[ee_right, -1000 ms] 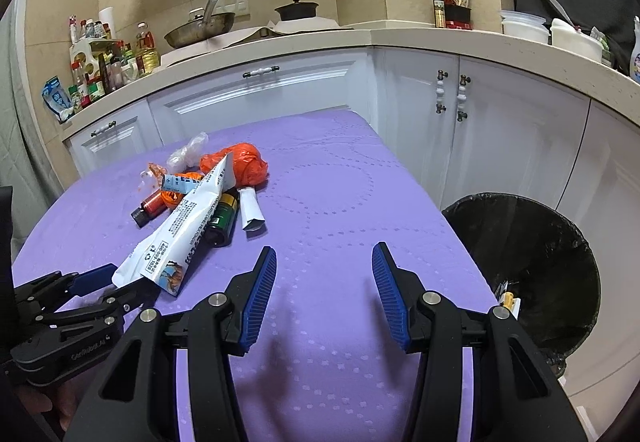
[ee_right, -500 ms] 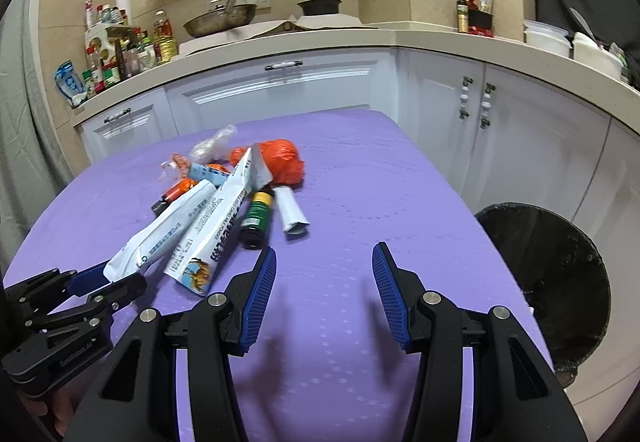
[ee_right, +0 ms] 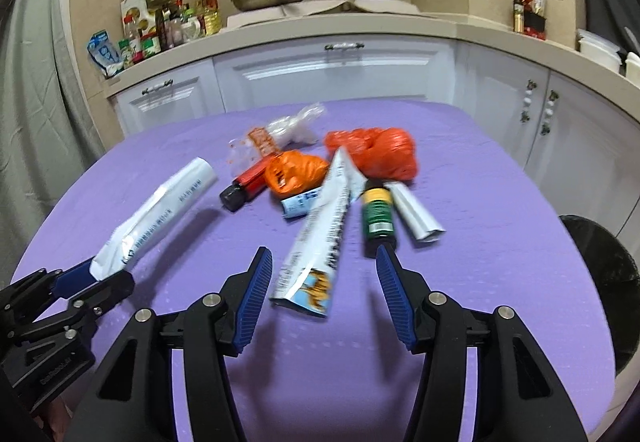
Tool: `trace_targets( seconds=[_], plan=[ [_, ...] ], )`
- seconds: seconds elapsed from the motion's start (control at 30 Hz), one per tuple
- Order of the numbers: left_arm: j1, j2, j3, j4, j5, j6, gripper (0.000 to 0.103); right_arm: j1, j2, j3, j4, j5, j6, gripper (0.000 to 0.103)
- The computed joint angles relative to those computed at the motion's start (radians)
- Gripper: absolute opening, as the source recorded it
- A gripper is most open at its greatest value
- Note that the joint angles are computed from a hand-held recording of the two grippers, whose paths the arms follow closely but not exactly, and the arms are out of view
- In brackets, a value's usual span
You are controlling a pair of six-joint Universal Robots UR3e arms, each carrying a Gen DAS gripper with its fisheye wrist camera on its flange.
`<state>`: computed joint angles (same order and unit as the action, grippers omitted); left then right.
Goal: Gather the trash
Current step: 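Grasp the white-and-blue printed tube with the right tool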
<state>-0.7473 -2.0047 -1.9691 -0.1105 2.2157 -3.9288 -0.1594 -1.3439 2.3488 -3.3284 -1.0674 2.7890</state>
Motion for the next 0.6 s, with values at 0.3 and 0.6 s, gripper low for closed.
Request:
trace_targets(
  seconds=[0.3,0.6],
  plan=[
    [0.063,0.095,-0.167,0.064,0.01,-0.024,0.038,0.096,0.068,-0.11,0.085,-0.115,0.045,0.054],
    [0.099,0.132,-0.236,0.121,0.006,-0.011,0.038,0.106,0.072,-0.118,0.104,-0.123,0.035,0.032]
  ],
)
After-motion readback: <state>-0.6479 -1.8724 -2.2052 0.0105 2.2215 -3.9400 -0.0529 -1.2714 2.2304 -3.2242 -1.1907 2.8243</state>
